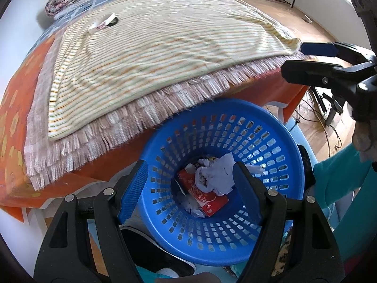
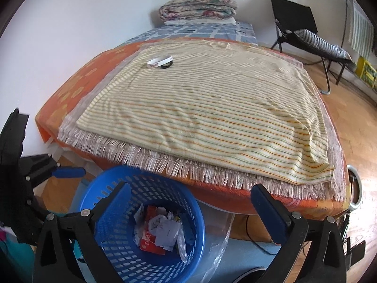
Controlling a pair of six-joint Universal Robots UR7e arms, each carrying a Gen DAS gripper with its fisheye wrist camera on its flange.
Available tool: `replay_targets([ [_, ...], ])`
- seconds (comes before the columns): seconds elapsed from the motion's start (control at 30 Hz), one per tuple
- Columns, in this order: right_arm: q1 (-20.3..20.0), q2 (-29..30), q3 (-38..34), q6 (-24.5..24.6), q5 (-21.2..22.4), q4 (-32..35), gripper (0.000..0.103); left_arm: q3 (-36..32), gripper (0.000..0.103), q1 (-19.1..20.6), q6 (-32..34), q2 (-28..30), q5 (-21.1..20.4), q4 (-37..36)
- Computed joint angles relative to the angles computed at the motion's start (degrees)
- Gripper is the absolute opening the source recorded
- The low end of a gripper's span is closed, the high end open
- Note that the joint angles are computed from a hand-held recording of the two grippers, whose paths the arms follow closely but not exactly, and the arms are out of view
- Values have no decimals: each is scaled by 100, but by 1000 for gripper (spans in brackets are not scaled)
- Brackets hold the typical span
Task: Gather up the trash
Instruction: 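Move both tools back over the cloth toward the white wristband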
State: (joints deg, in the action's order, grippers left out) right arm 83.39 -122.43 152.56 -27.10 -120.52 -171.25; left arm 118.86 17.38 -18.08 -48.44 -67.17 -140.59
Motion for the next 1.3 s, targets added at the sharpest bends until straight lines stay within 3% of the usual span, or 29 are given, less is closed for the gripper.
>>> replay_targets([
  [0.37, -19, 236, -440, 339, 62, 57, 103, -610, 77, 329, -118, 13, 251, 256],
  [0.53, -15, 499, -616, 257, 226, -467, 103, -1116, 77, 530, 108, 158, 561, 378],
  [0.8, 105, 1363, -1128, -344, 417, -1326, 103, -2164, 77, 1053, 315, 659, 1158, 459],
  [1.07, 76, 2280, -2057, -283, 605, -1072, 103, -3340, 76, 1595, 290, 1341, 1306, 473],
  [1.3, 74, 3095, -2857, -168, 530, -634, 101, -4223, 45, 1927, 46, 1887, 1153, 745],
])
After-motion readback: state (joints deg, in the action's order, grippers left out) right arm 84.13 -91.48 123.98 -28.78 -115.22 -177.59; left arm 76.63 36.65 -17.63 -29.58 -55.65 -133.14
